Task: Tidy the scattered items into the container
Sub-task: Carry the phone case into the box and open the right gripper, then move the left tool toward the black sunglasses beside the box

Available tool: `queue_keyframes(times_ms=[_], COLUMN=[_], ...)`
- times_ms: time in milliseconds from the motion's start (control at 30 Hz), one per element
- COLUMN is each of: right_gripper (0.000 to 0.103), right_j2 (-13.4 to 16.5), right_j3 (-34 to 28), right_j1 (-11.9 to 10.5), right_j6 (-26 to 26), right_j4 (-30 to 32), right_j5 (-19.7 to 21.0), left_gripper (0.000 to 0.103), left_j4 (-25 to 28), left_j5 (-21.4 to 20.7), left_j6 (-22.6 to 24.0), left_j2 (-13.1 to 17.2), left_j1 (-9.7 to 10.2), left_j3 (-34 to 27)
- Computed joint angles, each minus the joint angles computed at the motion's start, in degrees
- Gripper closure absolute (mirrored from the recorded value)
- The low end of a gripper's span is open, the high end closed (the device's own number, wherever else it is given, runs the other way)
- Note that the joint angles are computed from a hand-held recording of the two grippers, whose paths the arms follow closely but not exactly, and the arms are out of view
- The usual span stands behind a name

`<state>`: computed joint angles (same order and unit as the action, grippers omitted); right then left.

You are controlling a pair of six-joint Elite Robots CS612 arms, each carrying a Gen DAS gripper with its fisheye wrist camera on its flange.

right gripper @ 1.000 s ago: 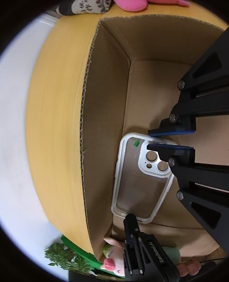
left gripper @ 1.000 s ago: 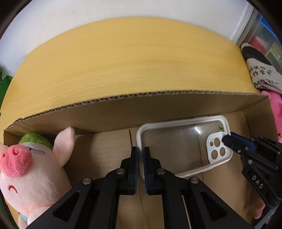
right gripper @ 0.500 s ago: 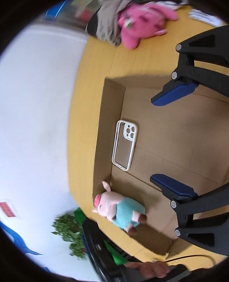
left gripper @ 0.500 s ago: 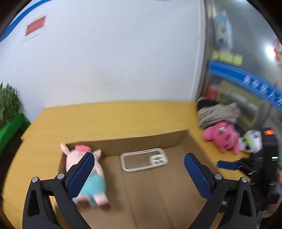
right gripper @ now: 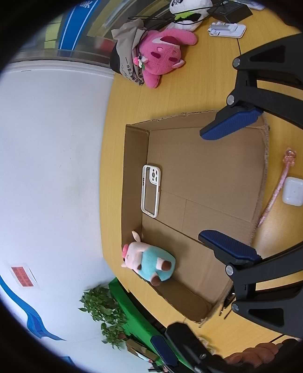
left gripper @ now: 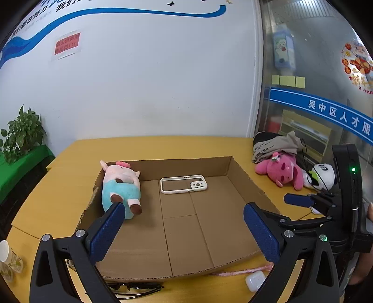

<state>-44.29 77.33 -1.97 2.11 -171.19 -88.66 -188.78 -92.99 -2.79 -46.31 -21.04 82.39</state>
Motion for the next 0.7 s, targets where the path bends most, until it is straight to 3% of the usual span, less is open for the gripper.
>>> queue_keyframes(times_ms=[133, 700], right_gripper=[0.024, 0.024], right_j2=[-0.6, 1.1], right_j3=[1.3, -0.4], right_j1=[0.6, 1.1], right_j6=[-1.5, 0.3], right_j4=[-1.3, 1.7], right_j5=[-2.8, -1.6], left_gripper=[0.000, 0.000], left_j4=[0.1, 5.4], left_j5=[1.5, 0.1], left_j6=[-1.6, -3.3], left_j2=[-0.1, 1.3], left_j1=[-0.12, 1.46], left_j3=[0.5, -0.5])
